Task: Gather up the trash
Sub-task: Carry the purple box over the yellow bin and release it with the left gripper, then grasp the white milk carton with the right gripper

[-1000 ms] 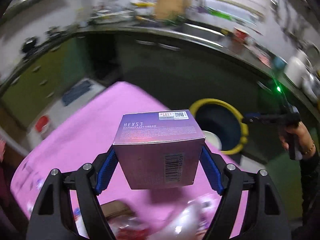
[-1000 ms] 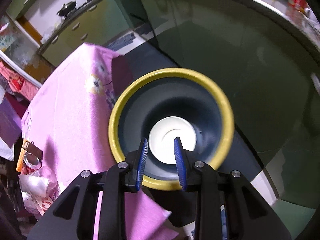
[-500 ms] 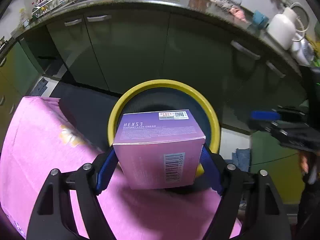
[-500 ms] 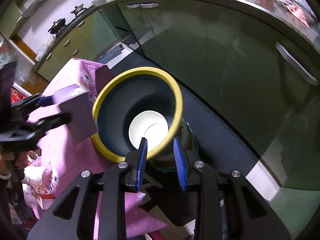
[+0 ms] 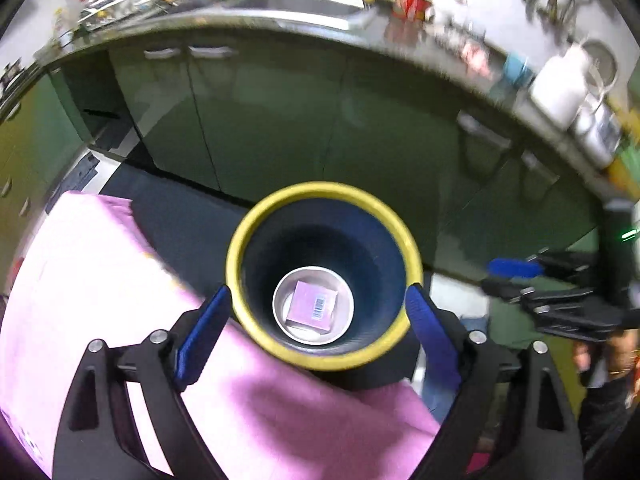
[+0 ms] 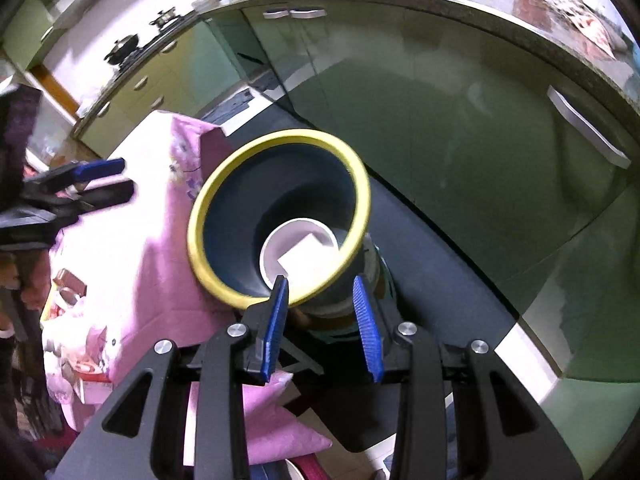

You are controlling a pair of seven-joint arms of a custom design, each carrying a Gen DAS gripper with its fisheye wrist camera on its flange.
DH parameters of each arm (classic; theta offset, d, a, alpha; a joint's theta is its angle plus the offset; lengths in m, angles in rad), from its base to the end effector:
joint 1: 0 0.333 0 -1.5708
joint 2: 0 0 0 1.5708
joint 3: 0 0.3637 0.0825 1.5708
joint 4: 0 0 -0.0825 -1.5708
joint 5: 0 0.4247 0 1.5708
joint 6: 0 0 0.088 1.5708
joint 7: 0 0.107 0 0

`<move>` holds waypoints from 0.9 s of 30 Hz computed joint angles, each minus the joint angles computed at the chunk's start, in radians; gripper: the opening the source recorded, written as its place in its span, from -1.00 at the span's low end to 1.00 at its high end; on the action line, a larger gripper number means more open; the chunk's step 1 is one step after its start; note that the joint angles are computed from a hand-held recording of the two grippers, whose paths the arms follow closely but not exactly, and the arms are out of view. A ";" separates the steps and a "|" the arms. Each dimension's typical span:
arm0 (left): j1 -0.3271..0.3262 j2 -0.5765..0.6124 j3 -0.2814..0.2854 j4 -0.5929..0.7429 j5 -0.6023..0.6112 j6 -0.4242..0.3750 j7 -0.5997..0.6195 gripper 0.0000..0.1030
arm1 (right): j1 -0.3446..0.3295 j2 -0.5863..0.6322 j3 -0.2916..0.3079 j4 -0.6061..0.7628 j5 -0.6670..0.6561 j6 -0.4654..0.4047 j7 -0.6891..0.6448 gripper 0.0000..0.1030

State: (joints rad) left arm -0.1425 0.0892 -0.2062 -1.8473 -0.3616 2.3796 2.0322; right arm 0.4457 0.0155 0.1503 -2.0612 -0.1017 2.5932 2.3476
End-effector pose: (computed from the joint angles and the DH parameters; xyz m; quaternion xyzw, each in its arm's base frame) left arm 0.6261 -0.2266 0.5560 -0.4502 0.8517 -0.2622 0.0557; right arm 0.5196 0.3543 0.5122 -0.6451 0.7193 -0.0606 0.2504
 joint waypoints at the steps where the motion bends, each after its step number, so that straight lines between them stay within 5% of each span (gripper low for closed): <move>1: 0.013 -0.038 0.005 -0.025 -0.045 0.008 0.022 0.69 | 0.004 0.002 0.004 0.007 0.002 -0.003 -0.014 -0.34; 6: 0.036 -0.227 0.074 -0.163 -0.235 0.062 0.126 0.73 | 0.034 0.010 0.028 0.039 0.044 0.004 -0.126 -0.33; 10: 0.035 -0.388 0.150 -0.302 -0.317 0.142 0.188 0.79 | 0.067 0.041 0.065 0.087 0.230 0.045 -0.412 -0.33; 13: 0.047 -0.501 0.177 -0.420 -0.276 0.239 0.176 0.80 | 0.098 0.086 0.103 0.154 0.346 0.030 -0.637 -0.34; 17: 0.065 -0.611 0.220 -0.530 -0.205 0.275 0.104 0.80 | 0.139 0.194 0.157 0.303 0.455 -0.060 -0.906 -0.34; 27: 0.104 -0.869 0.303 -0.766 -0.093 0.307 -0.064 0.85 | 0.233 0.429 0.156 0.594 0.391 -0.271 -1.057 -0.32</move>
